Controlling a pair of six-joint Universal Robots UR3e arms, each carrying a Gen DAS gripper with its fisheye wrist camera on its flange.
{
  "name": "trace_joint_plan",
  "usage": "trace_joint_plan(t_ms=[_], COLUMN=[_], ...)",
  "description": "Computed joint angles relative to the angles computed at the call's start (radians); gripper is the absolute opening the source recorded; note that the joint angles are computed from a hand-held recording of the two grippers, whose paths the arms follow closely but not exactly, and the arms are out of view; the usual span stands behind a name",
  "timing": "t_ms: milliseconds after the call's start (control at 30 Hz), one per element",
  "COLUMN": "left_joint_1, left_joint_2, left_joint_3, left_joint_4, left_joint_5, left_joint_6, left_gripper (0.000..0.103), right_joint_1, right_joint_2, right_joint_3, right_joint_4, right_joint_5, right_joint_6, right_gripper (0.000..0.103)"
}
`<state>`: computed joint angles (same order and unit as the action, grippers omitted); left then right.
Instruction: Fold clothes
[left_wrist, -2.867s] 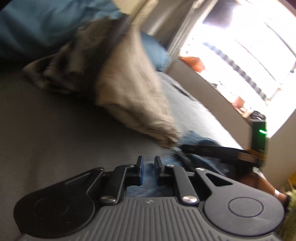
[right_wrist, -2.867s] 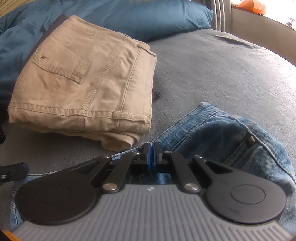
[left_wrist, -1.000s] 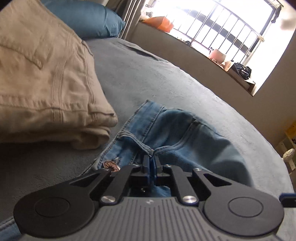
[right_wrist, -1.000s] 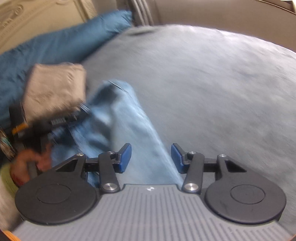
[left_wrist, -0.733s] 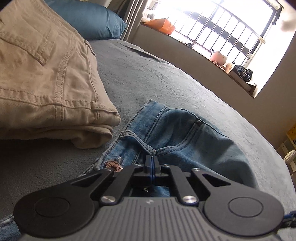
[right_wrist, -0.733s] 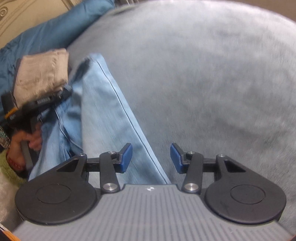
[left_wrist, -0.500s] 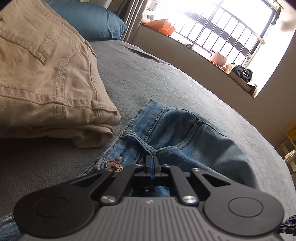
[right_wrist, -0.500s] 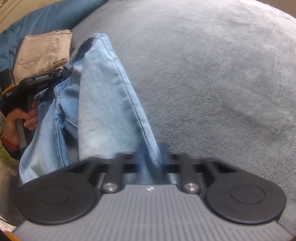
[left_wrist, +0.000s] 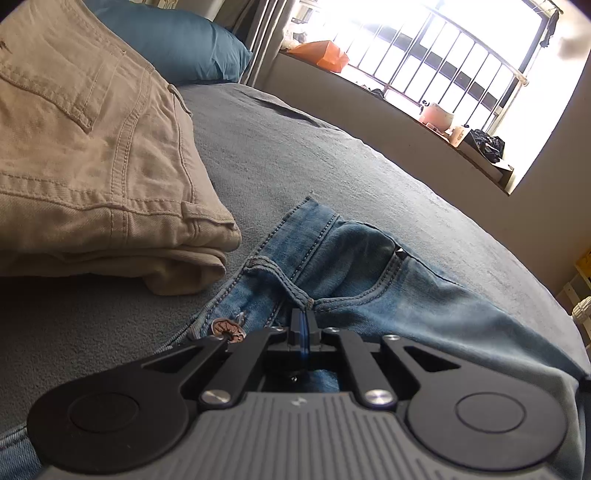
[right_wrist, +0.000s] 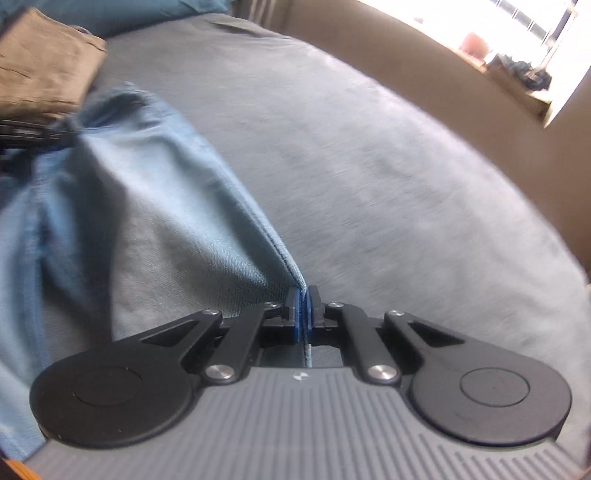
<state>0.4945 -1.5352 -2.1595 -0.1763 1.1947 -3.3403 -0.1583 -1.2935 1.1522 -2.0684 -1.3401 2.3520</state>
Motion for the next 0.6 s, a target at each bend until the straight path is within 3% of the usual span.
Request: trace_joint_plan(t_ms=[133, 367, 433, 467, 533, 600], left_joint_1=[-0.003, 0.0, 0.007, 0.008, 0.01, 0.015], left_joint_2=[-0.003, -0.006, -0.004, -0.004, -0.005, -0.004], left_joint_3=[-0.002, -0.014, -0.019, -0.022, -0.031, -0.046], left_joint_4=[0.01, 0.034, 0.037, 0.043, 0.059, 0.081], left_joint_5=[0.002, -0.005, -0.013, -0.015, -0.017, -0.023], left_joint_6=[0.0, 0.004, 0.003, 0.0, -0.008, -0.02], left_gripper=[0.003, 0.003, 0.003, 0.003, 0.003, 0.003], right_joint_1=[0.055, 0.095, 0.084, 0.073, 0.036, -0.004], right_joint_2=[0.12, 0.247, 0.245, 0.246, 0.249, 0.268], right_joint_3=[-0.09, -0.024, -0.068, -0.11, -0.21, -0.34], right_joint_4=[-0.063, -0.241, -0.187, -0.139, -0.031, 0.106], right_joint_5=[-0.101, -0.189, -0.17, -0.157, -0.109, -0.036], right_joint_6=[-0.008, -0.068, -0.054, -0.045, -0.02, 0.02], right_gripper=[0.001, 0.004, 0.011, 0.022, 0.033, 0.036])
